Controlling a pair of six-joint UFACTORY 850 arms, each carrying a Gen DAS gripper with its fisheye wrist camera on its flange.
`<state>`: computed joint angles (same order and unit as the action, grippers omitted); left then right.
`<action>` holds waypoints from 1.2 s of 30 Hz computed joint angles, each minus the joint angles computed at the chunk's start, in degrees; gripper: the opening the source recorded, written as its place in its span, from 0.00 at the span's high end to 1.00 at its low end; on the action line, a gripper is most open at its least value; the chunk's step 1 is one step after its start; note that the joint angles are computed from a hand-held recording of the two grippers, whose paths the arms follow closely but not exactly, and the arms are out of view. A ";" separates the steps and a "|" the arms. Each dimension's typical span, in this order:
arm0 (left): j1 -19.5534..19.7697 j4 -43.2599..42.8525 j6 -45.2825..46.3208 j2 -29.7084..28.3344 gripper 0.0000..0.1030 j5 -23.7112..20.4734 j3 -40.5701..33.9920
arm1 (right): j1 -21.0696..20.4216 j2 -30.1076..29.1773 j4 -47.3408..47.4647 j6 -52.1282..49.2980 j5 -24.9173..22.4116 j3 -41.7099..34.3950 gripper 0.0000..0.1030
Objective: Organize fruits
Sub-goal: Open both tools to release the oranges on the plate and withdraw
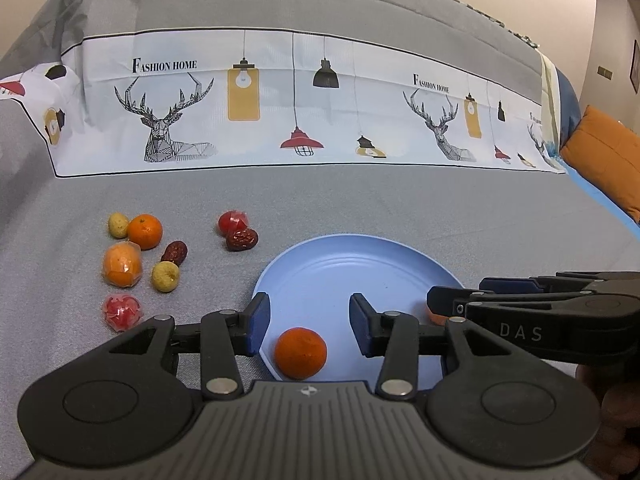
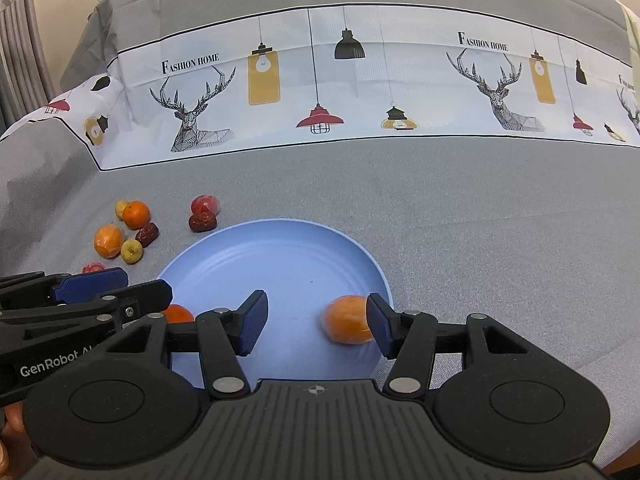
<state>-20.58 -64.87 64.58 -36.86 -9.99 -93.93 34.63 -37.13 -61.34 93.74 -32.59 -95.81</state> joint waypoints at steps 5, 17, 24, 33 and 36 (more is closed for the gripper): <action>0.00 -0.15 0.08 0.01 0.53 -0.02 -0.03 | 0.01 -0.09 -0.07 0.20 -0.13 -0.09 0.45; 0.10 1.90 -1.87 -0.02 0.53 -0.15 -0.17 | -0.04 -0.06 -0.13 0.21 -0.21 -0.03 0.45; 0.06 4.30 -4.41 -0.10 0.53 0.07 -0.42 | -0.02 -0.11 -0.03 0.11 -0.29 -0.14 0.45; 0.01 5.21 -5.47 -0.20 0.53 0.31 -0.44 | -0.01 -0.18 -0.04 0.12 -0.36 -0.20 0.45; -0.05 5.39 -5.66 -0.20 0.53 0.44 -0.42 | 0.01 -0.19 0.00 0.04 -0.38 -0.23 0.45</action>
<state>-20.63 -59.48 58.92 -37.06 -9.55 -94.35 34.64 -37.31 -61.34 93.78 -32.97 -96.03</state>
